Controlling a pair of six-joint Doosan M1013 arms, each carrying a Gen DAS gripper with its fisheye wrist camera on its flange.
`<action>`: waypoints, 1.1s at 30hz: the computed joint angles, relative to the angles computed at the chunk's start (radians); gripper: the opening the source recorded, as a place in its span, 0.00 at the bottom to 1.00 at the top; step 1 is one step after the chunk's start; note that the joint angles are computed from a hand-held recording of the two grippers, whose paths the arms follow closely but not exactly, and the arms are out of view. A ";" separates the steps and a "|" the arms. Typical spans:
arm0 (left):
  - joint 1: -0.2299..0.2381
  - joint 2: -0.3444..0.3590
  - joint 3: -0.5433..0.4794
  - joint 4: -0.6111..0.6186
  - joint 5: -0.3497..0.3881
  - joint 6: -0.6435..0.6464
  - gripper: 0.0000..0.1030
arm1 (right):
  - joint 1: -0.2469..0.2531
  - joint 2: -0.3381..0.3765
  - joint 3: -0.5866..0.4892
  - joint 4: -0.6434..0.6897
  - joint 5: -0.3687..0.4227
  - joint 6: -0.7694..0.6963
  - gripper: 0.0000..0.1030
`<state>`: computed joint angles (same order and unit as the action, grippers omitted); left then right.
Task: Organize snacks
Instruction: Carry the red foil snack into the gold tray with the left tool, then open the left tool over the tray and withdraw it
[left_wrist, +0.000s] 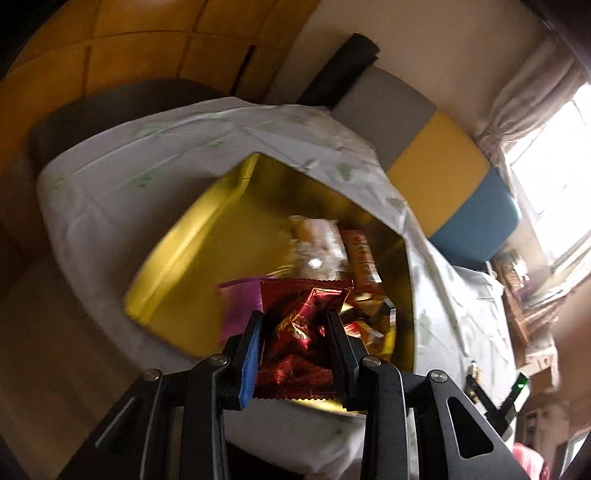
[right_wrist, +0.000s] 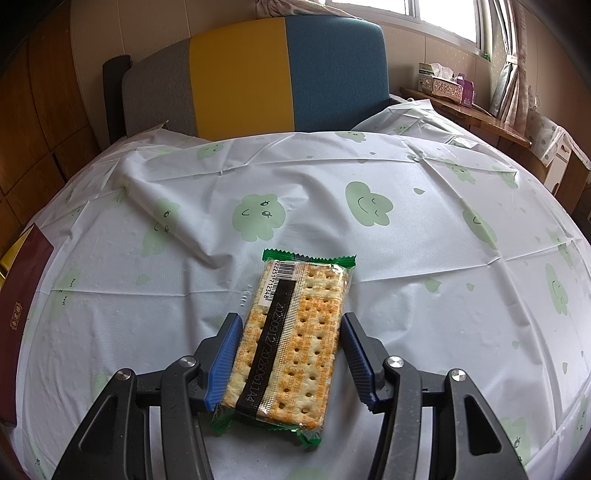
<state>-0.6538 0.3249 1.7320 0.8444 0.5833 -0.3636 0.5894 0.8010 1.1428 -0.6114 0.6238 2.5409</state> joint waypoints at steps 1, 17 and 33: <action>0.003 0.009 -0.014 0.000 -0.010 0.019 0.33 | 0.000 0.000 0.000 -0.001 0.000 0.000 0.54; 0.085 0.230 -0.308 -0.430 0.055 0.618 0.36 | 0.000 -0.002 0.002 0.000 -0.004 0.002 0.54; -0.018 0.155 -0.225 -0.115 0.210 0.410 0.47 | 0.005 0.004 -0.010 -0.014 0.022 0.000 0.54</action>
